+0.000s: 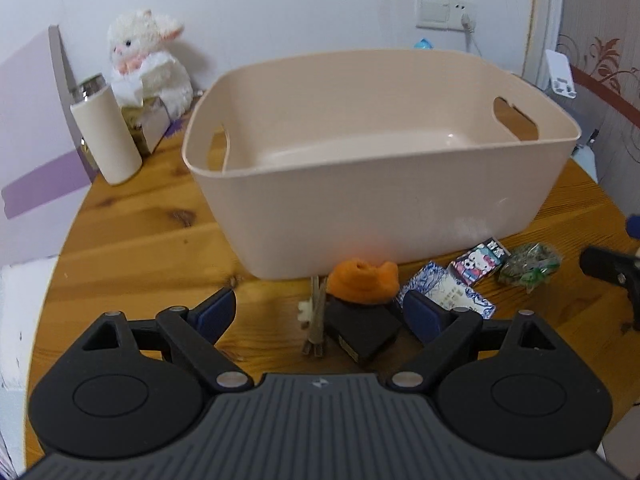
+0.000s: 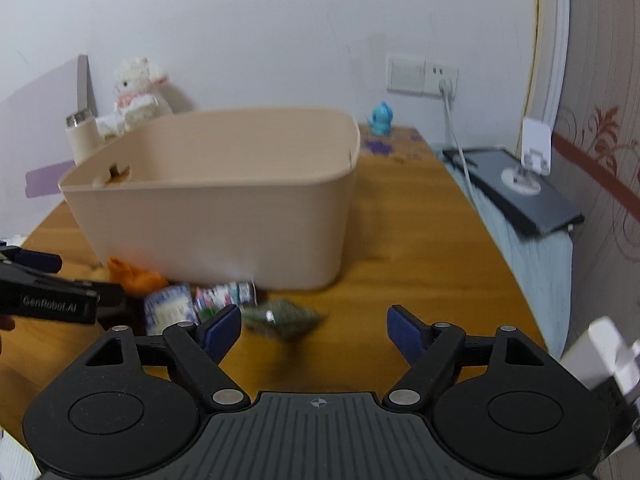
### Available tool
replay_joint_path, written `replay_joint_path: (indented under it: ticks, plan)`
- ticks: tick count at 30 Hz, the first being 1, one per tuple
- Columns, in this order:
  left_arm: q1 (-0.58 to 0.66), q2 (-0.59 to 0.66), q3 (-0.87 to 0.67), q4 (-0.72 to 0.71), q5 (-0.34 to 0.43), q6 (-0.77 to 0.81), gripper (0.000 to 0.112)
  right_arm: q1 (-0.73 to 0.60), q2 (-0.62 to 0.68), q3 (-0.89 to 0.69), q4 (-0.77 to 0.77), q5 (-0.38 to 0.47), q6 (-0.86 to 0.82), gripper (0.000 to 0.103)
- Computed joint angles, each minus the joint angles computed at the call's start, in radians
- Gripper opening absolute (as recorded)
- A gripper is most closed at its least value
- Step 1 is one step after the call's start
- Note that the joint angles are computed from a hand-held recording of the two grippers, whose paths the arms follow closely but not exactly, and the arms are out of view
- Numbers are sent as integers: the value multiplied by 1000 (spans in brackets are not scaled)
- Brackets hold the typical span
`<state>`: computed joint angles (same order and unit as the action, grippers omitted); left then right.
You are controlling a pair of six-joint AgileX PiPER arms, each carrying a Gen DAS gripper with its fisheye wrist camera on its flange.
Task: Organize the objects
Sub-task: 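Grasp the black box with the left tool while the right tool grasps the green snack bag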
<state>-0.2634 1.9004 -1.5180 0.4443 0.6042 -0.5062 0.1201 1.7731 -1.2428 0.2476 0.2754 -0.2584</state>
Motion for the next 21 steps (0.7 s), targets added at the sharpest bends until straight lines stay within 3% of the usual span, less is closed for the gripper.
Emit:
replay_joint_path:
  ticks: [7, 9, 10, 14, 21]
  plan:
    - [-3, 62, -18, -2, 1, -81, 88, 10, 53, -17, -14, 37, -8, 86]
    - [-4, 70, -16, 4, -5, -93, 78, 19, 74, -34, -14, 41, -12, 86]
    - [2, 70, -11, -25, -16, -68, 69, 23, 83, -41, -18, 41, -10, 86]
    - [30, 76, -13, -149, -29, 43, 53, 48, 127, -90, -69, 46, 29, 86]
    - [76, 44, 38, -273, -84, 182, 51, 94, 180, -144, -178, 10, 118, 86]
